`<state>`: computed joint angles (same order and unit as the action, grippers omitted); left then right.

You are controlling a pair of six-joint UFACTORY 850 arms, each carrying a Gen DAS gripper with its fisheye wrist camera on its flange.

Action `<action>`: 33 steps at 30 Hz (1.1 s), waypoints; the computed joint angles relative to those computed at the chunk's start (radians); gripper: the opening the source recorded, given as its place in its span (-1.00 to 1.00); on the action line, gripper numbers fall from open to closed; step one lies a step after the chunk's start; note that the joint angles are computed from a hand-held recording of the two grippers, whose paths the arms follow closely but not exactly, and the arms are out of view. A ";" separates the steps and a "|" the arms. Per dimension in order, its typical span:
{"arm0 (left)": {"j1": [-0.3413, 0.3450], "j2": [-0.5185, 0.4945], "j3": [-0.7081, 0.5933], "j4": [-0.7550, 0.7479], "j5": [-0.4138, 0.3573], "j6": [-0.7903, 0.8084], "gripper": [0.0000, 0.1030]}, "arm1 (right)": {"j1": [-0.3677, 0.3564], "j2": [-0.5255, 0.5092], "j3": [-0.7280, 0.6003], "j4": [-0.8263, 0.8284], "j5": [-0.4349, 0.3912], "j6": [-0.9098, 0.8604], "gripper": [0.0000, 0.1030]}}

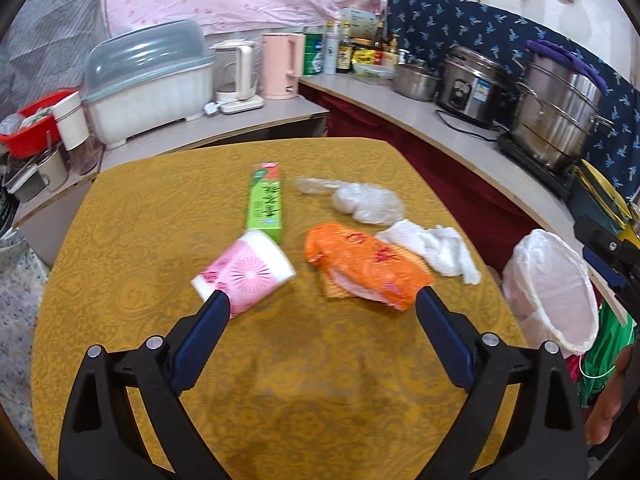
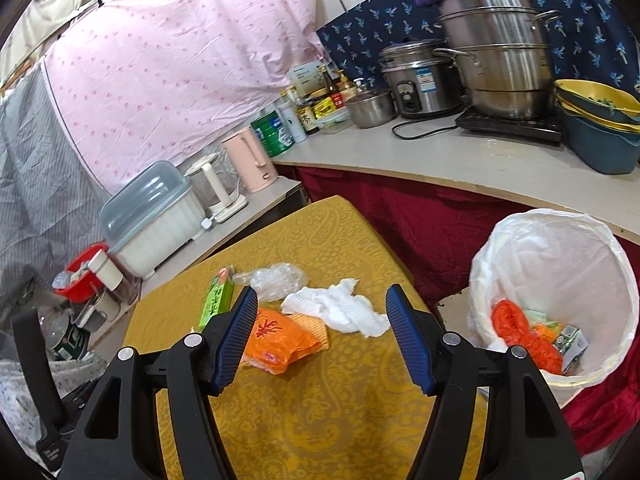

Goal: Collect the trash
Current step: 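Move the left tool to the pink paper cup while the right moves to the white tissue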

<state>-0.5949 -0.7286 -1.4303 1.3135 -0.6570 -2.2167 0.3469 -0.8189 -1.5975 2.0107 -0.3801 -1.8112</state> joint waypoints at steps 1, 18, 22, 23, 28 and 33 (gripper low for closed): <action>0.007 0.006 0.016 -0.001 0.002 -0.005 0.74 | 0.006 -0.006 -0.007 -0.013 0.003 0.011 0.25; 0.116 -0.011 0.129 0.126 0.075 0.096 0.75 | 0.084 -0.146 -0.186 -0.354 0.073 0.360 0.25; 0.147 -0.031 0.129 0.207 0.148 0.101 0.75 | 0.095 -0.187 -0.241 -0.460 0.091 0.479 0.25; 0.154 -0.036 0.128 0.227 0.165 0.094 0.75 | 0.098 -0.201 -0.260 -0.499 0.094 0.523 0.25; 0.182 -0.062 0.113 0.285 0.220 0.059 0.73 | 0.105 -0.253 -0.340 -0.663 0.107 0.692 0.25; 0.198 -0.062 0.116 0.395 0.276 -0.070 0.38 | 0.105 -0.315 -0.438 -0.842 0.108 0.874 0.25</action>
